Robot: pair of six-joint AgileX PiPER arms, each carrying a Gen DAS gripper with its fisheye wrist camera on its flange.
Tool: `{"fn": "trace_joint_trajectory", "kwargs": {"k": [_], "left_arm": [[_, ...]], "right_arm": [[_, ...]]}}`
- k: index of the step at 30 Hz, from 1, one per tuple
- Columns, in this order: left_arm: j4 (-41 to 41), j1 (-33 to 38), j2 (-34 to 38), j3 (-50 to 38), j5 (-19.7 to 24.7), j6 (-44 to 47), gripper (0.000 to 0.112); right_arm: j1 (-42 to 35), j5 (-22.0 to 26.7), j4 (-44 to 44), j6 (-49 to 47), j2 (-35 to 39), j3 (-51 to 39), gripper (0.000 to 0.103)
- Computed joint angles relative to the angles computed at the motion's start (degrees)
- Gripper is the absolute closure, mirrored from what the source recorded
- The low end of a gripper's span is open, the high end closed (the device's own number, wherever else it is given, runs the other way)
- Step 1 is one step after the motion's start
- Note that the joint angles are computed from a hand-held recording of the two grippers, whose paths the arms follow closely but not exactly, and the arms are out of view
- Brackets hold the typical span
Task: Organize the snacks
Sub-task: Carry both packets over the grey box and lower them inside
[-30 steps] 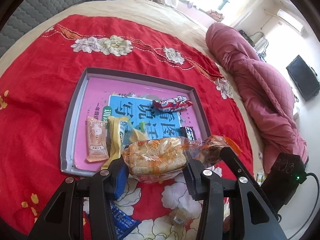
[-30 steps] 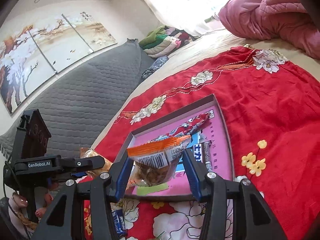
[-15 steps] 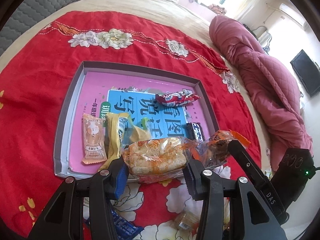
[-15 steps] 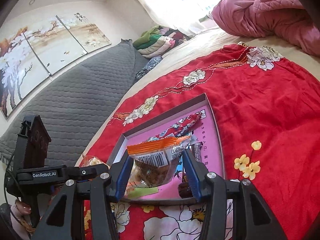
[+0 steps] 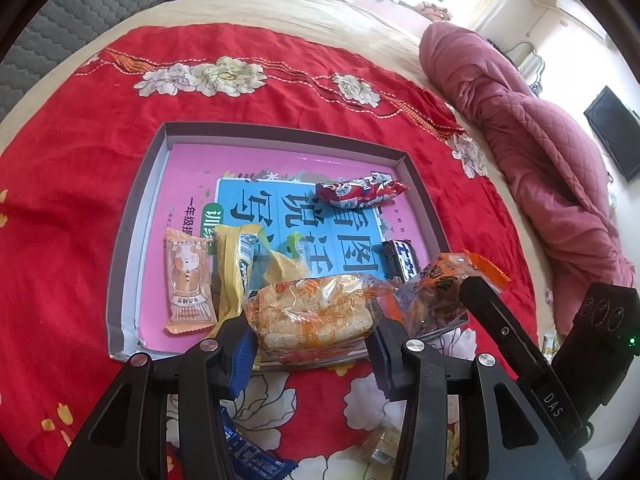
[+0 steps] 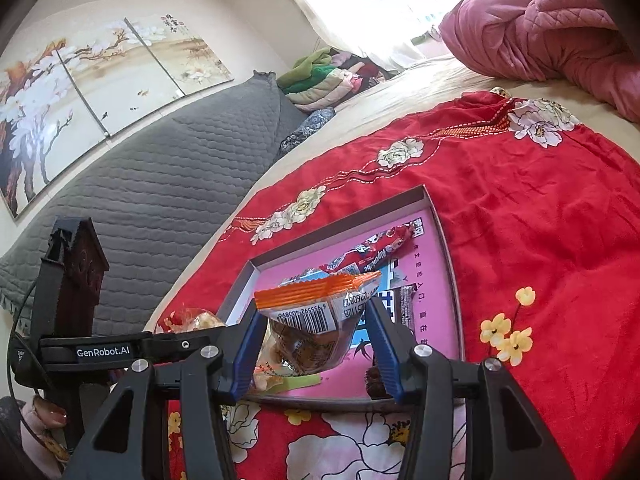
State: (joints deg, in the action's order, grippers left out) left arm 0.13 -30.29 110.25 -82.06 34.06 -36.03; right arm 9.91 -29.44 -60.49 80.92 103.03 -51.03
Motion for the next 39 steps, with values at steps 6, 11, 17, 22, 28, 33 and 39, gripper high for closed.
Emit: {"fn": "trace_joint_trajectory", "kwargs": {"k": [6, 11, 17, 22, 28, 33, 39], "left_arm": [[0.1, 0.1, 0.4, 0.3, -0.1, -0.2, 0.063], [-0.2, 0.2, 0.7, 0.5, -0.1, 0.1, 0.063], [-0.3, 0.2, 0.9, 0.5, -0.4, 0.4, 0.063], [-1.0, 0.5, 0.7, 1.3, -1.2, 1.2, 0.063], [-1.2, 0.5, 0.6, 1.6, -1.3, 1.4, 0.063], [-0.7, 0.2, 0.7, 1.4, -1.1, 1.3, 0.063], [-0.5, 0.1, 0.8, 1.5, -1.2, 1.1, 0.063]], "right_arm": [[0.0, 0.4, -0.8, 0.5, 0.6, -0.5, 0.052], [0.5, 1.0, -1.3, 0.3, 0.5, -0.6, 0.052], [1.9, 3.6, -1.5, -0.5, 0.5, -1.0, 0.052], [2.2, 5.3, -2.8, 0.6, 0.7, -1.3, 0.052], [3.8, 10.2, -5.1, 1.0, 0.1, -1.6, 0.052], [5.1, 13.1, -7.1, 2.0, 0.4, -2.1, 0.052], [5.8, 15.0, -4.3, -1.4, 0.3, -2.1, 0.052]]}}
